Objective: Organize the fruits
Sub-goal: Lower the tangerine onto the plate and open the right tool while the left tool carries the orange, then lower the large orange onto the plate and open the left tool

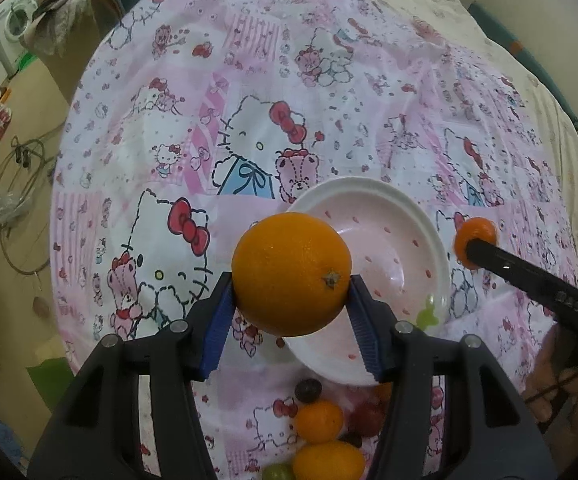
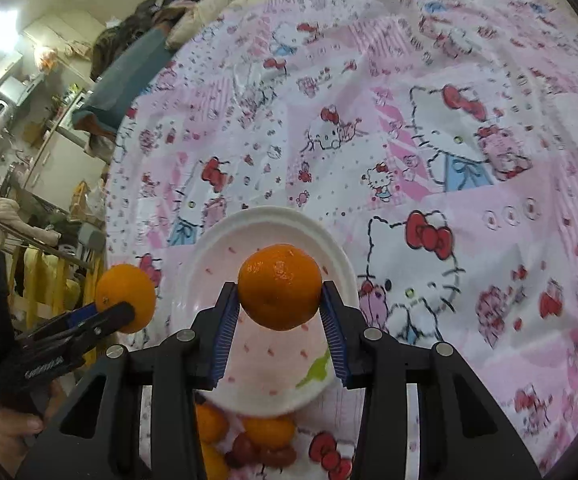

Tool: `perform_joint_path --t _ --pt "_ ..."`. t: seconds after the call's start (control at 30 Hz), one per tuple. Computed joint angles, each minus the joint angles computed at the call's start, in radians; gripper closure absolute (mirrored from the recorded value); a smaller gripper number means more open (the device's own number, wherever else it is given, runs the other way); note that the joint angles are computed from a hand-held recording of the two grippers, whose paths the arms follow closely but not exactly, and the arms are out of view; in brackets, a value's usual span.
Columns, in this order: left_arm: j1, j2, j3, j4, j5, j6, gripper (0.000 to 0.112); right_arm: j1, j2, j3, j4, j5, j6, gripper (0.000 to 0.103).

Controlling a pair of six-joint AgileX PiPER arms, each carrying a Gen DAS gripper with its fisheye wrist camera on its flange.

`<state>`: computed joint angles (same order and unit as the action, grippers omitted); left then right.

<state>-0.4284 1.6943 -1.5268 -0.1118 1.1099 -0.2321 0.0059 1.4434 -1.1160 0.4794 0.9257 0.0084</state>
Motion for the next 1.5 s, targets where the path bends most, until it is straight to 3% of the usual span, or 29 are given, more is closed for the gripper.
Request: perform_joint_path --t 0.37,0.63,0.73,1.17,1.5 --pt "0.059 0.072 -0.075 -0.018 0.015 -0.013 0.061 0.127 0.244 -0.109 -0.073 -0.035 -0.009 0.060" --pt "0.037 0.104 -0.104 -0.001 0.022 -0.012 0.061 0.161 0.285 -0.145 -0.143 -0.044 0.047 0.055" --pt "0.036 0.120 -0.117 -0.012 0.028 -0.016 0.061 0.143 0.280 -0.130 -0.093 -0.061 0.017 0.040" --pt "-0.033 0.199 -0.155 -0.086 -0.010 0.039 0.061 -0.052 0.073 -0.061 -0.016 0.000 0.024 0.036" --pt "-0.085 0.302 -0.222 -0.062 -0.023 0.034 0.061 -0.181 -0.003 -0.038 -0.001 0.078 -0.026 0.035"
